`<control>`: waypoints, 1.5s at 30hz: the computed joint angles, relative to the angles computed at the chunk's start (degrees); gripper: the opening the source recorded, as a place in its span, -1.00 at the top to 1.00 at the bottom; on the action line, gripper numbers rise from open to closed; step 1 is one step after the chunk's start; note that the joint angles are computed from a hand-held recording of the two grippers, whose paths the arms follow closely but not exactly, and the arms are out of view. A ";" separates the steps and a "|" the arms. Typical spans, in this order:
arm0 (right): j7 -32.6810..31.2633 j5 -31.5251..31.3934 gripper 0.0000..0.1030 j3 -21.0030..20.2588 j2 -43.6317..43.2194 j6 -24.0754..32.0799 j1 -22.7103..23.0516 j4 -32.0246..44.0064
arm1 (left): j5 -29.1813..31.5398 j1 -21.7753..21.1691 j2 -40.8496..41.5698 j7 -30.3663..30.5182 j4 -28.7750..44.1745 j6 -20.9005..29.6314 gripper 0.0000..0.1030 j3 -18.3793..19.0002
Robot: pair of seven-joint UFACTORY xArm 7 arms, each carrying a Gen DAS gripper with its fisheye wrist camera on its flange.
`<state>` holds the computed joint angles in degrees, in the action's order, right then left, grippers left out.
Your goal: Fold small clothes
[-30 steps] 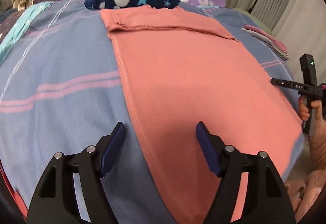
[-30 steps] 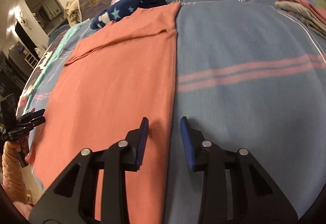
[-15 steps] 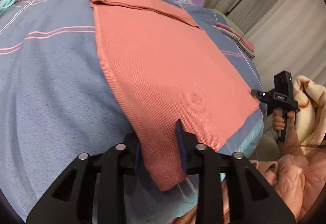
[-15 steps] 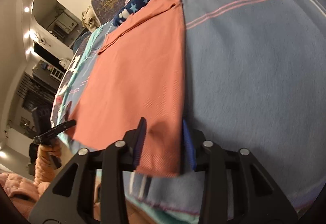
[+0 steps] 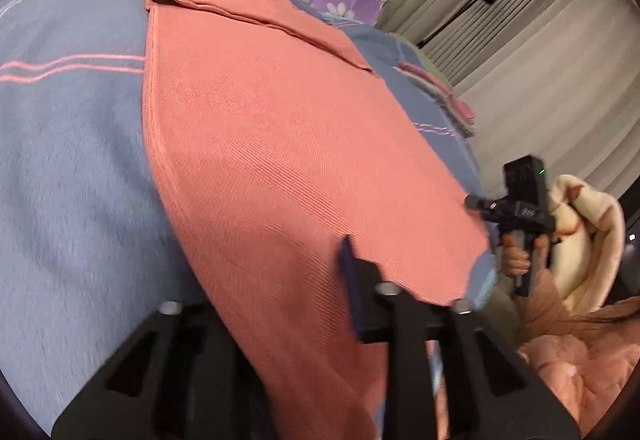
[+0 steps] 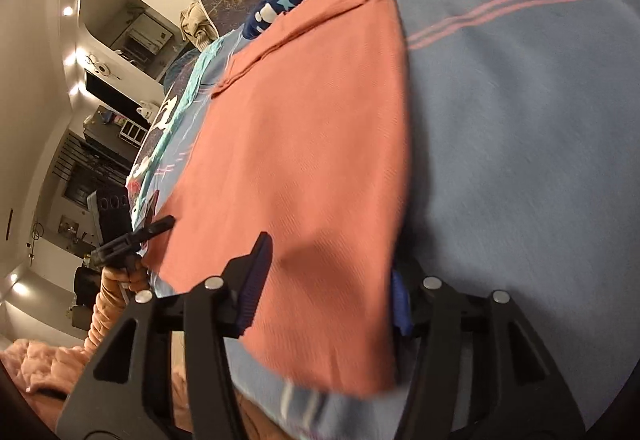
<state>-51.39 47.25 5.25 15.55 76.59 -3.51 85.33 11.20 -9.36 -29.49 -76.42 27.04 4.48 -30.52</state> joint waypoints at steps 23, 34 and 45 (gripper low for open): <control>-13.92 16.16 0.94 -7.17 -19.60 1.03 -2.20 -8.58 | 10.57 5.94 -15.53 3.29 19.57 27.29 0.94 -10.71; -7.91 17.19 0.94 -2.72 -7.74 -11.31 3.26 2.48 | 13.65 8.14 -10.02 5.04 16.86 22.07 0.93 -2.48; 9.28 2.30 0.93 3.71 16.56 -18.74 8.60 30.12 | 17.63 13.16 2.08 8.53 18.87 15.26 0.88 4.49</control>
<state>-42.11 49.55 8.96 32.10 57.85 5.09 115.45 28.84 3.79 -27.41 -67.89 45.91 19.73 -26.03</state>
